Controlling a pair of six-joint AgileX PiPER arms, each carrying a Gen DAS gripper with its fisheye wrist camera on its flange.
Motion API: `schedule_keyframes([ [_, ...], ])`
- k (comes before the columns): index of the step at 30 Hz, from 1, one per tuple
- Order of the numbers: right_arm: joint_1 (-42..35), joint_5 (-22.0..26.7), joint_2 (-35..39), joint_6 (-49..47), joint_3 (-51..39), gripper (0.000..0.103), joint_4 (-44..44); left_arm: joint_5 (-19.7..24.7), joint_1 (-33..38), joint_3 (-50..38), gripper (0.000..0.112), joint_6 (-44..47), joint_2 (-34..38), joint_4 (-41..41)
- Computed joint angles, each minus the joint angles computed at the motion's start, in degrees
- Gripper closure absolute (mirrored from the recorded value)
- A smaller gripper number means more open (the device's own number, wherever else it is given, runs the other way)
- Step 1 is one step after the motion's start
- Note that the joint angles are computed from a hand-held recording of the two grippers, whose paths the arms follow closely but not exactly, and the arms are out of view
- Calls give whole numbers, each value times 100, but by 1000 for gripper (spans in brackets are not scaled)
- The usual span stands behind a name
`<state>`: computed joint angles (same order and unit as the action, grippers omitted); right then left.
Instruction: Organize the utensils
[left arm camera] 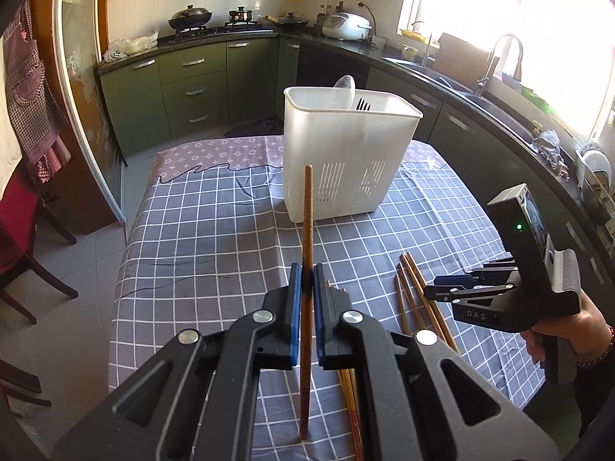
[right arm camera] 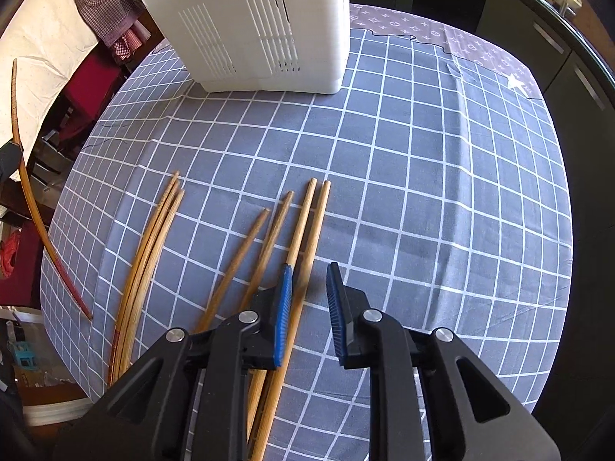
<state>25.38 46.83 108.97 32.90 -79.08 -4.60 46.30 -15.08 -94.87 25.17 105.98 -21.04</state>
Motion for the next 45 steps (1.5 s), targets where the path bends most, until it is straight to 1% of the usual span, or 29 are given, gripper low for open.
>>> schedule_keyframes([
  [2, 54, 148, 80, 135, -125, 90, -133, 6, 18, 61, 106, 71, -35, -54],
  [9, 43, 100, 203, 19, -207, 90, 135, 25, 27, 63, 106, 162, -42, -106],
  [12, 108, 144, 367, 161, -415, 90, -59, -45, -7, 108, 106, 163, -66, -83],
  [13, 111, 170, 406, 183, -467, 90, -103, -72, -15, 135, 106, 167, -81, -71],
  [14, 121, 180, 455, 225, -511, 94, -163, -91, -18, 160, 106, 168, -99, -68],
  [17, 83, 68, 385, 224, -406, 95, -98, -96, 20, 168, 106, 212, -96, -106],
  [20, 50, -101, 98, 238, -149, 96, -102, -98, 55, 148, 106, 231, -75, -137],
  [24, 41, -260, -465, 334, 248, 96, -227, -93, 88, 136, 106, 292, -89, -194],
  [28, 119, -456, -1188, 578, 705, 96, -426, -103, 111, 136, 106, 353, -131, -254],
  [32, 347, -639, -1935, 1066, 1150, 96, -821, -134, 161, 246, 106, 479, -263, -353],
  [34, 552, -608, -2247, 1472, 1281, 96, -1198, -167, 181, 297, 106, 541, -336, -384],
  [38, 877, -423, -2764, 1966, 1437, 96, -1691, -160, 220, 342, 106, 623, -454, -456],
  [42, 1169, -214, -2939, 2299, 1418, 96, -2030, -189, 226, 398, 106, 663, -554, -470],
  [45, 1279, -168, -2962, 2440, 1409, 96, -2160, -185, 223, 409, 106, 670, -607, -471],
])
